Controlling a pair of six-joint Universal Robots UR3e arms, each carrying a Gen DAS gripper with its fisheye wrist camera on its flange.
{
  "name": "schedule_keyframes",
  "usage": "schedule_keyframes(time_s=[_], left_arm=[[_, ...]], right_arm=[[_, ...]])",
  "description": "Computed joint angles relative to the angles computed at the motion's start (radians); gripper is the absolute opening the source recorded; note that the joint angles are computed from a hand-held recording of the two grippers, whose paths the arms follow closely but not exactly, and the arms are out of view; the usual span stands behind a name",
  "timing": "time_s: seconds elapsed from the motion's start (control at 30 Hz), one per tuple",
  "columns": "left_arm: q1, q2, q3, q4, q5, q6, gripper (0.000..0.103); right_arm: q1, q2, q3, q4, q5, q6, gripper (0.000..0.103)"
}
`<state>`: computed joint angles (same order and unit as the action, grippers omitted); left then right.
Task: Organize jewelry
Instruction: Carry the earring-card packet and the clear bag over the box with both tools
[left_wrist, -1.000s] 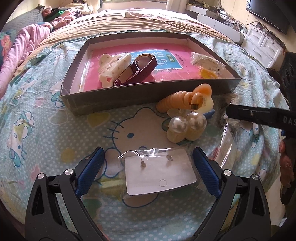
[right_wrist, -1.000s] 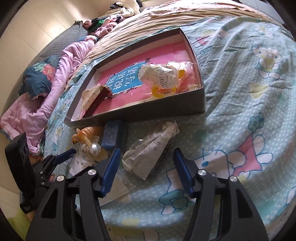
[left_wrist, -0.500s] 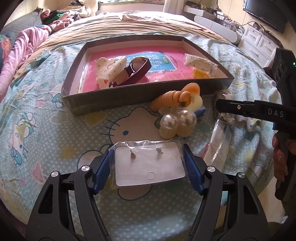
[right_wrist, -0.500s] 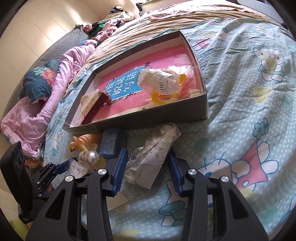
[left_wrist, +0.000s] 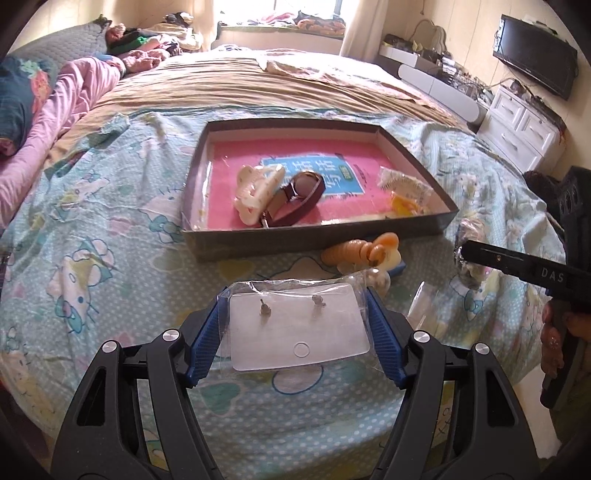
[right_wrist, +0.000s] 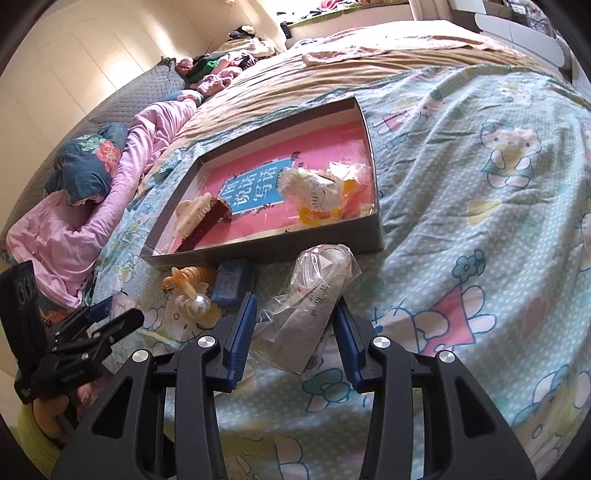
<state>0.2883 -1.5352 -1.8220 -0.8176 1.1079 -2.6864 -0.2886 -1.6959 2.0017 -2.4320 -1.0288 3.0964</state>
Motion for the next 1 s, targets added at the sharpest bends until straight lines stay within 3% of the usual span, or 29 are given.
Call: schedule_keyframes(time_s=[0.57, 1.0], left_arm=[[0.079, 0.037, 0.038, -0.028, -0.035, -0.032, 0.063], [0.053, -0.031, 0.16, -0.034, -0.037, -0.059, 0.063]], right_arm=[[0.09, 0.025, -0.122, -0.009, 0.022, -0.004, 0.04], [0.135, 0.102, -0.247, -0.022, 0.027, 0.001, 0.04]])
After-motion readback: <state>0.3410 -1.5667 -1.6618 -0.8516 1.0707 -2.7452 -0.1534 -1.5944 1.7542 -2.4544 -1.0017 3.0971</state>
